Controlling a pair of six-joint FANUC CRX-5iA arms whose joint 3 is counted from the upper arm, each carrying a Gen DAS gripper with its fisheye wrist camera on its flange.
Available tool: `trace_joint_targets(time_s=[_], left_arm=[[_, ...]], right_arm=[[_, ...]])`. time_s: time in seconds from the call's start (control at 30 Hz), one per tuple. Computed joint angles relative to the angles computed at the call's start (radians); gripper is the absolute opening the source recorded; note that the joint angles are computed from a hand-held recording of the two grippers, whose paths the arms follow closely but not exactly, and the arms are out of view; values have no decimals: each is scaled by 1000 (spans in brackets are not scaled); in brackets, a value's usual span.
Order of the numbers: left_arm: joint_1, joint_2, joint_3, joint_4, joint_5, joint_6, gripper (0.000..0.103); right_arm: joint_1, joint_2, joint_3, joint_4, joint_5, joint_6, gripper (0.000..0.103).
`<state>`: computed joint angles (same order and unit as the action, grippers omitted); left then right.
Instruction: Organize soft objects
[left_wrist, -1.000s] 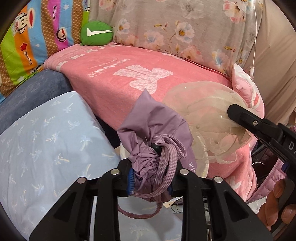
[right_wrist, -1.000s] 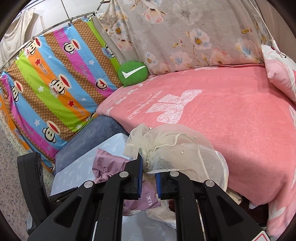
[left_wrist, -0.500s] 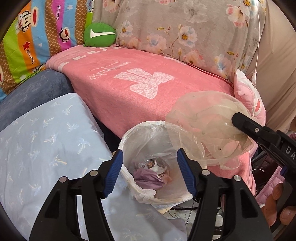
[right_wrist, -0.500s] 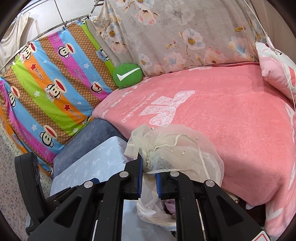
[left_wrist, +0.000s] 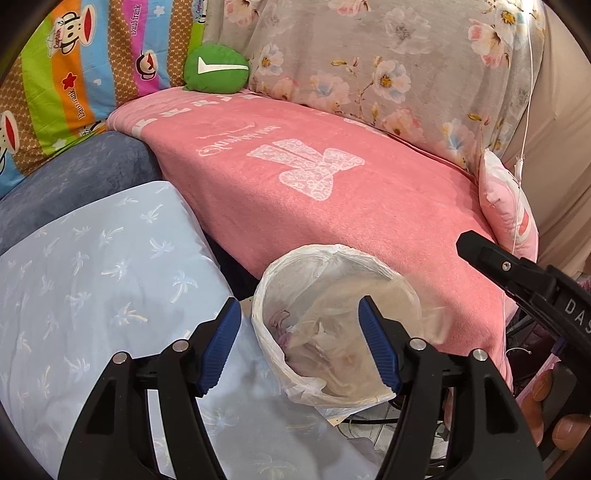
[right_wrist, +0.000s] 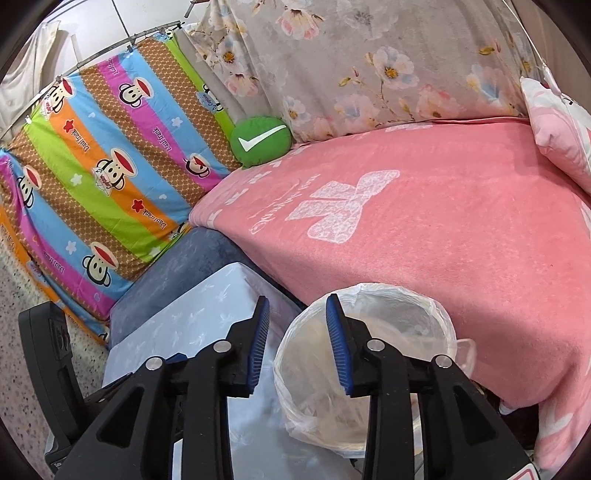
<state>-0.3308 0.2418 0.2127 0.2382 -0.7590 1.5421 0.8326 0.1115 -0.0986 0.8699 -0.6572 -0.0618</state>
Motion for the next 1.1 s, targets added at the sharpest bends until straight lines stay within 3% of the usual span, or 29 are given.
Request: trace_joint_targets(time_s=[0.5,0.67,0.73,0.93,1.1], left_arm=[[2,-26,-22,-39,8,22,63],[0,-48,-39,-85,2,55,65],[-1,-61,-49,-115,-1,78,73],[-5,-88,-63,-204,-35,159,76],[-15,-106,-68,-267,-60,213,84]], right_arm=[[29,20,50,-92,-44,141,37],[59,25,67,-129,-104,224,43],[72,25,66,-130,-133,245,47],[110,24,64,-147,-209,293,52],[133,26,65,-150,-258,301,65]])
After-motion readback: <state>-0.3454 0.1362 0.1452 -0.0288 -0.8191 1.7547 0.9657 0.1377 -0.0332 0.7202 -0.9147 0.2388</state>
